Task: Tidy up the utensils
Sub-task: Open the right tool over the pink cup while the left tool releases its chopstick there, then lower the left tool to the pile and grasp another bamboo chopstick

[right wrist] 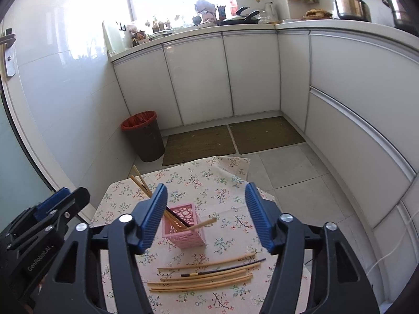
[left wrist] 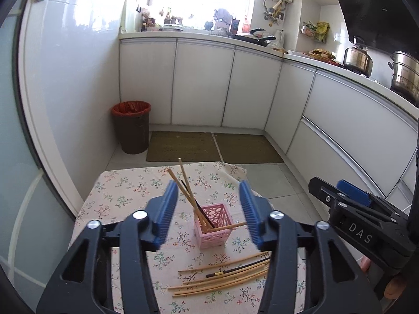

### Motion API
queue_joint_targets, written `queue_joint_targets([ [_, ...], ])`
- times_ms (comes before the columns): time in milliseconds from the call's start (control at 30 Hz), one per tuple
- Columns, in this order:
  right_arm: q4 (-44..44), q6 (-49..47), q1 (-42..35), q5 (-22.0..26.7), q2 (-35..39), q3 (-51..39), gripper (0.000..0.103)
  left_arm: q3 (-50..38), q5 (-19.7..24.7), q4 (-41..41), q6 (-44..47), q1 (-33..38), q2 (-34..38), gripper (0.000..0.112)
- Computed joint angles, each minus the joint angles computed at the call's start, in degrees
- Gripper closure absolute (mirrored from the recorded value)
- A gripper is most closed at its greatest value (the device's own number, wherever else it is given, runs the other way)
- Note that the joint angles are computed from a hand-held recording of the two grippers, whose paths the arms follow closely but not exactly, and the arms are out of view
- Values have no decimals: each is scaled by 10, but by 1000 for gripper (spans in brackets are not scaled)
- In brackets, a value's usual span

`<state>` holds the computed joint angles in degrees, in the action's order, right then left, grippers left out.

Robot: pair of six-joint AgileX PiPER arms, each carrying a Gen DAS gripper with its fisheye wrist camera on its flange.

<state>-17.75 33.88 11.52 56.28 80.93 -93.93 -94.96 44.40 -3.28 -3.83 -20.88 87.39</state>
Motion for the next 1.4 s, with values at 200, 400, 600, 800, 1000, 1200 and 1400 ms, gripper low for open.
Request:
queue_joint_targets([
  [200, -59, 77, 28, 8, -45, 50, 14, 43, -11, 36, -32, -9, -41, 45],
  [400, -94, 108, 52, 33, -62, 66, 7, 71, -20, 63, -64, -18, -67, 29],
  [600, -92, 124, 55, 47, -79, 84, 7, 87, -18, 75, -75, -24, -82, 23],
  [800, -83, 129, 46, 50, -100, 102, 7, 109, -20, 89, -86, -29, -99, 17],
  [1000, -85, 138, 53, 58, -120, 120, 7, 122, -12, 95, -85, -36, -107, 17],
  [1200, -53, 133, 30, 54, -152, 165, 7, 135, 6, 100, -74, -51, -108, 17],
  [1400, 87, 50, -97, 24, -187, 254, 7, 135, 63, 46, 10, -54, -74, 16],
])
